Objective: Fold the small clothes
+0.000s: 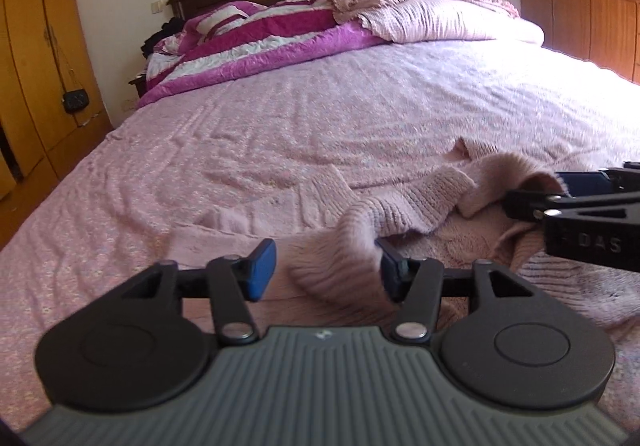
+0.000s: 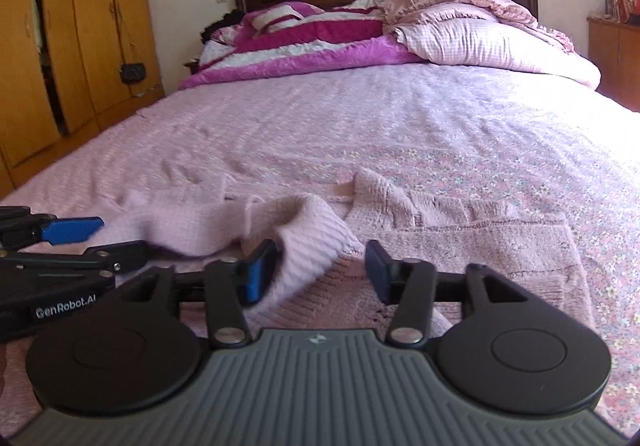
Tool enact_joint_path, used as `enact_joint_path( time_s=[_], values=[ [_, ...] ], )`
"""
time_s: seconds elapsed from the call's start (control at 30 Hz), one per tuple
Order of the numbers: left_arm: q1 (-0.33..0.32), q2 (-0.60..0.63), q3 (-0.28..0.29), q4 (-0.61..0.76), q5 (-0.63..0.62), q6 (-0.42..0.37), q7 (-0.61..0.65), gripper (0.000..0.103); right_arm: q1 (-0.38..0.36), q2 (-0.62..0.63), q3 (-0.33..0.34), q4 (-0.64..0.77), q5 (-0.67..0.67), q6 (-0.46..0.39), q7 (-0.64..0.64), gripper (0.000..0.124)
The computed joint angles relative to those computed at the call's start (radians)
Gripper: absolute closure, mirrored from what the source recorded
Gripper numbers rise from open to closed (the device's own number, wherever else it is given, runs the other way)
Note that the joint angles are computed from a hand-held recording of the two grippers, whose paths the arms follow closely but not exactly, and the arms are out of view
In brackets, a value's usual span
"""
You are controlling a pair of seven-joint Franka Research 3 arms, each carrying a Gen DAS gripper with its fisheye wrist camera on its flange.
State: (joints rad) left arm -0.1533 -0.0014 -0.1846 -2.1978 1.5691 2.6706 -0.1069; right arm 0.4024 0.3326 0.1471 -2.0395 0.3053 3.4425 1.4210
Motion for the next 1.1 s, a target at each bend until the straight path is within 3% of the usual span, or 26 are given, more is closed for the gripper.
enact_joint_path(
  time_s=[0.07, 0.17, 0.27, 0.47, 0.63, 1.1],
  values=[
    [0.004, -0.039, 0.002, -0.029, -0.005, 0.019, -0.01, 0.047, -0.002, -0.038, 0.004, -0.045, -0.002, 0.023, -0.001, 0.061],
    [0.016, -0.095, 0.0, -0.075, -0.017, 0.054, -0.033, 0.047, -0.083, -0.09, 0.072, -0.116, -0.08, 0.057, 0.068, 0.058],
    [0.025, -0.14, -0.011, -0.118, -0.044, 0.062, -0.033, 0.047, -0.1, -0.139, 0.079, -0.188, -0.139, 0.098, 0.125, 0.056],
    [0.036, -0.19, -0.036, -0.177, -0.127, 0.051, 0.014, 0.047, -0.027, -0.21, 0.029, -0.298, -0.141, 0.14, 0.09, 0.054],
    [0.044, -0.225, -0.048, -0.22, -0.158, 0.055, 0.023, 0.047, 0.008, -0.228, 0.024, -0.345, -0.144, 0.152, 0.057, 0.052],
    [0.053, -0.244, -0.068, -0.264, -0.218, 0.049, 0.074, 0.047, 0.111, -0.171, 0.013, -0.307, 0.036, 0.164, -0.144, 0.048]
  ],
)
